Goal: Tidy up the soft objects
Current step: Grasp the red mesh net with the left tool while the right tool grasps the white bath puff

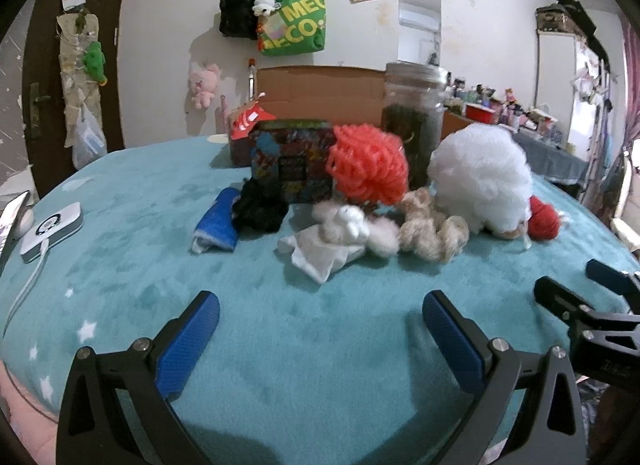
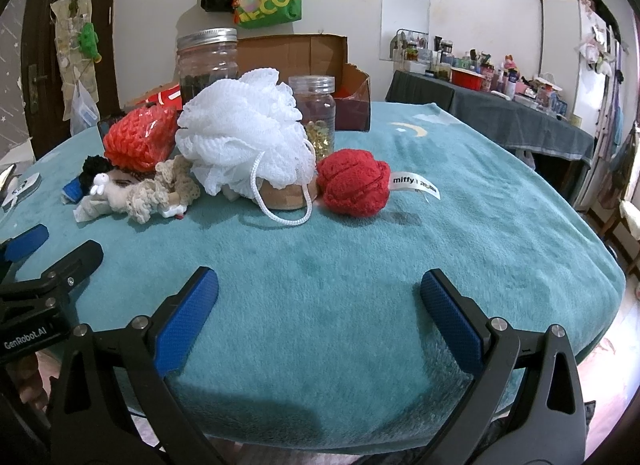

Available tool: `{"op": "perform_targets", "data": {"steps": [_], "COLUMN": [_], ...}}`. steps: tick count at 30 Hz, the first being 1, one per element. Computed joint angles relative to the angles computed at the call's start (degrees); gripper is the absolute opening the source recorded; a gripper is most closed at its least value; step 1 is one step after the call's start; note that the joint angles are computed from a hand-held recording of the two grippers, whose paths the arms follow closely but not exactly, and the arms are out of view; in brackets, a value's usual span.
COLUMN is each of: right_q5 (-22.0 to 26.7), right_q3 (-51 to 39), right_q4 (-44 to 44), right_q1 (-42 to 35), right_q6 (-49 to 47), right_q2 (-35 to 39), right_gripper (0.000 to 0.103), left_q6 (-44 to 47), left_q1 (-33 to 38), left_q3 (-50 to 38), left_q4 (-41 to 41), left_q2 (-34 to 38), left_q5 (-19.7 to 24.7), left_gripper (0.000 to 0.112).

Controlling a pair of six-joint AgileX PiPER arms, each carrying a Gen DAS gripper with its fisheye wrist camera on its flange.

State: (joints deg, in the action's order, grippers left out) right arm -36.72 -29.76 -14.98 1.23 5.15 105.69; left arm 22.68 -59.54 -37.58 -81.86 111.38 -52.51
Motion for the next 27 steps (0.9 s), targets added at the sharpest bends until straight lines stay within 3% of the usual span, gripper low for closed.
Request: {"op": "perform_targets", "data": {"steps": [6, 9, 14, 20, 24, 27], "right_q5": [1.42, 3.59, 5.21, 8.17, 10.65, 11.09], "right_q3": [-0.87, -3.18, -8.23, -15.24, -22.61, -26.31], "right_q4": [-2.99, -9.16, -23.80, -33.09, -50.72, -58.43], "right_q1": [-0.89, -2.08, -4.62, -4.13, -3.41, -2.83], "right_q6": [2.62, 8.12, 22.23, 30.60, 46.66, 53.24], "right_q2": [-3.09, -4.17, -4.99, -3.76, -0.58, 1.89], "right_gripper": [0.103, 0.103, 0.103, 0.103, 0.103, 0.103], "left_q6": [4.35, 6.62, 11.45, 16.23, 18.31, 19.86], "left_q1": [1.63, 3.88, 8.13, 12.78, 15.81, 17.97], "left_q3": [0.10, -0.44, -2.03, -4.55, -6.40, -8.02], "left_q4": [1.36, 2.68, 3.22, 4.15, 6.09, 7.59], "left_q2": [-3.93, -5.89, -8.72, -9.94, -9.48, -8.51], "left_q5": [0.52, 2.10, 5.88, 10.07, 14.34, 17.75], "left_gripper": [0.103, 0.103, 0.103, 0.103, 0.103, 0.098]}}
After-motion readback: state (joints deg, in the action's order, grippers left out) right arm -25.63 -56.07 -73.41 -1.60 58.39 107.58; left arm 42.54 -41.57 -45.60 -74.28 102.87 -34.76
